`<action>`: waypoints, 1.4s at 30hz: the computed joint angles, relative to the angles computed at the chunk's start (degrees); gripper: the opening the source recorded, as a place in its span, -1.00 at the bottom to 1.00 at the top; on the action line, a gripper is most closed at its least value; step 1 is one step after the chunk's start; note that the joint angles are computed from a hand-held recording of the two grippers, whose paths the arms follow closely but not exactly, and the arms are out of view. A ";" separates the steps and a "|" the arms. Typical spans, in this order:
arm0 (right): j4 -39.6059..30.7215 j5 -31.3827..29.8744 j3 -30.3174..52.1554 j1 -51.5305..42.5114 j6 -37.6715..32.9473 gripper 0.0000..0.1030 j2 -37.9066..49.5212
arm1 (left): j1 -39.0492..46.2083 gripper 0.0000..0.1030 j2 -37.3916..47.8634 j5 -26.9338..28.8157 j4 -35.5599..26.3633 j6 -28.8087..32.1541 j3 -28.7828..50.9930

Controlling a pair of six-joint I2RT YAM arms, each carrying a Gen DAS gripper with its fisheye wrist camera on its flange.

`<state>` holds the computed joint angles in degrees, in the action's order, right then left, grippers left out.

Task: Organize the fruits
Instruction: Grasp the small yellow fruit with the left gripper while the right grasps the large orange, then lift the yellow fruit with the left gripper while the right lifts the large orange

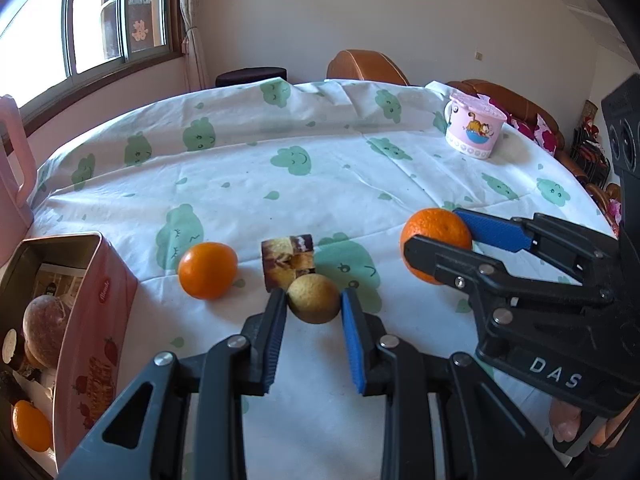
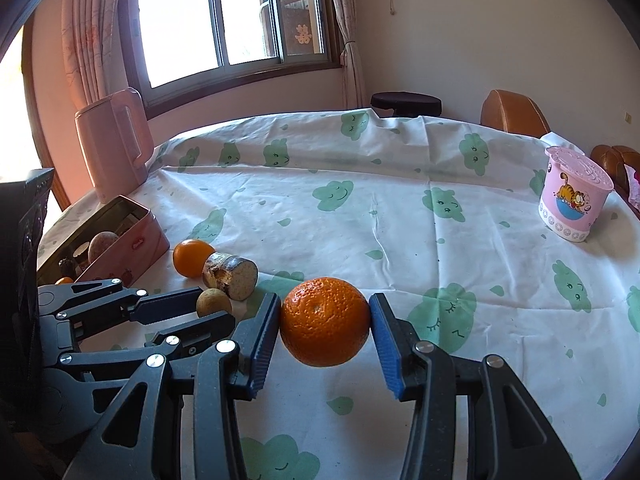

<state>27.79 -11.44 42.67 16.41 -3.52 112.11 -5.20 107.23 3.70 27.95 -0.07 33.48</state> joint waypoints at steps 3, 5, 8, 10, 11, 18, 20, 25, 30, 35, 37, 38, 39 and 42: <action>0.81 -0.24 -0.61 -0.05 -0.07 -0.07 -0.33 | 0.37 -0.42 -0.47 0.32 1.07 -0.03 -0.63; 1.39 -0.62 -0.97 -0.11 -0.17 -0.07 -0.53 | 0.47 -0.42 -0.78 0.36 1.99 -0.22 -1.21; 2.94 -1.40 -2.01 -0.31 -0.40 -0.07 -1.00 | 0.61 -0.42 -1.29 0.26 3.51 -0.58 -2.13; 3.87 -1.96 -2.66 -0.48 -0.51 -0.07 -1.29 | 0.77 -0.42 -1.70 0.26 4.63 -0.76 -2.89; 4.26 -2.23 -2.90 -0.56 -0.52 -0.07 -1.40 | 0.82 -0.42 -1.92 0.28 5.21 -0.84 -3.28; 6.24 -3.29 -4.12 -0.94 -0.38 -0.07 -1.90 | 1.08 -0.42 -3.07 0.24 8.49 -1.13 -5.43; 6.70 -3.19 -4.38 -0.87 -0.44 -0.07 -2.00 | 1.06 -0.42 -3.40 0.07 9.43 -1.18 -6.05; 8.16 -3.08 -5.17 -0.80 -0.53 -0.07 -2.26 | 0.76 -0.42 -4.01 -0.72 11.23 -1.38 -7.16; 9.79 -2.93 -6.16 -0.84 -0.59 -0.07 -2.62 | 0.55 -0.42 -4.57 -1.40 13.51 -1.44 -8.53; 11.57 -2.45 -7.26 -0.61 -0.52 -0.07 -3.14 | 0.51 -0.42 -5.11 -1.75 15.74 -1.44 -9.86; 12.41 -2.31 -7.74 -0.54 -0.52 -0.07 -3.29 | 0.45 -0.42 -5.25 -2.03 16.55 -1.48 -10.30; 12.76 -2.25 -7.96 -0.55 -0.54 -0.07 -3.41 | 0.45 -0.42 -5.32 -2.08 16.94 -1.47 -10.51; 13.16 -2.15 -8.20 -0.49 -0.54 -0.07 -3.51 | 0.46 -0.42 -5.35 -2.14 17.50 -1.46 -10.81; 14.22 -1.80 -8.87 -0.35 -0.52 -0.07 -3.80 | 0.31 -0.42 -5.61 -2.51 18.96 -1.46 -11.64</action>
<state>42.01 -13.24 33.80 16.06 -4.04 108.31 -4.90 101.62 1.18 46.90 -1.53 21.84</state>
